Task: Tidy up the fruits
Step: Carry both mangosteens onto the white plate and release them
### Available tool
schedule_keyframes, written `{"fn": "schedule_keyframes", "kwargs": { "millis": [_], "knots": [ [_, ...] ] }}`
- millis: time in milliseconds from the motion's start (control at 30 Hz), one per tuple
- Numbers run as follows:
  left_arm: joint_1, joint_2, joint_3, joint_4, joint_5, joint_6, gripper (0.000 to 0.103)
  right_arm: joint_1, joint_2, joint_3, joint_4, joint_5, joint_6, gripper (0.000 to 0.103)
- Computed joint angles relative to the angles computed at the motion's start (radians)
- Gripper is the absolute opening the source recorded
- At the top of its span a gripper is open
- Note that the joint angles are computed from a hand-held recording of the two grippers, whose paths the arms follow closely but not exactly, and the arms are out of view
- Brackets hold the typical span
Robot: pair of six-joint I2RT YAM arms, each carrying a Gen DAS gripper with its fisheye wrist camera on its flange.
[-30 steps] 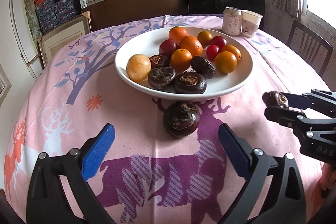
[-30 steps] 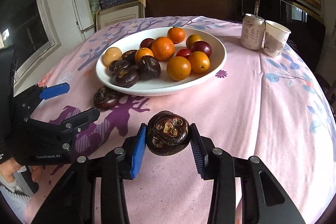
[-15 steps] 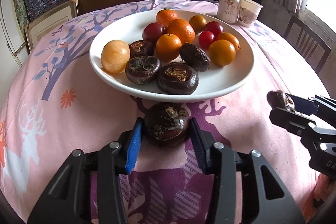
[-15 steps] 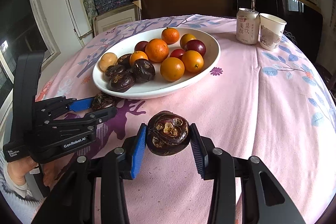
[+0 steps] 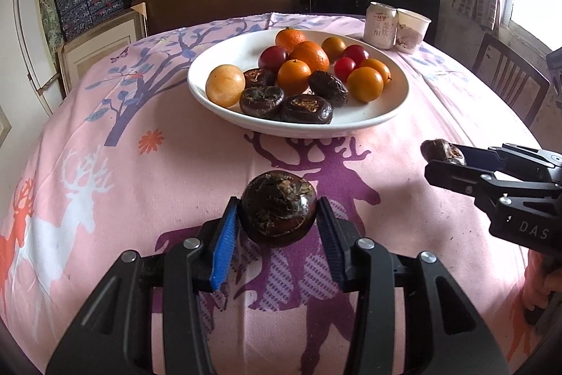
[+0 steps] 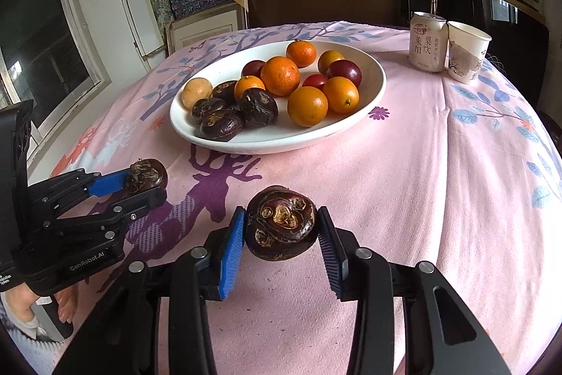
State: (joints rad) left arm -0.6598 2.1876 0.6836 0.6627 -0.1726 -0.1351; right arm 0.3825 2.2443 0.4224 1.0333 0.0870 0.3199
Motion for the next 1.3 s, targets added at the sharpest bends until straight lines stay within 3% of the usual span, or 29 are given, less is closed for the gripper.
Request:
{"fn": "schedule_keyframes", "kwargs": {
  "millis": [700, 833, 1000, 1167, 1300],
  "knots": [
    [-0.041, -0.027, -0.064, 0.114, -0.095, 0.028, 0.043, 0.036, -0.001, -0.016, 0.038, 0.009, -0.02, 0.042],
    [-0.036, -0.025, -0.055, 0.097, -0.08, 0.032, 0.043, 0.04, -0.003, -0.018, 0.038, 0.012, -0.019, 0.042],
    [-0.032, 0.002, -0.006, 0.025, -0.044, 0.041, 0.048, 0.038, -0.005, -0.014, 0.029, 0.01, -0.02, 0.042],
    [0.058, 0.033, 0.052, -0.042, 0.143, 0.005, 0.048, 0.039, -0.002, -0.012, 0.027, 0.011, -0.02, 0.042],
    [0.07, 0.055, 0.089, -0.067, 0.172, -0.005, 0.048, 0.04, -0.002, -0.01, 0.022, 0.01, -0.021, 0.042]
  ]
}}
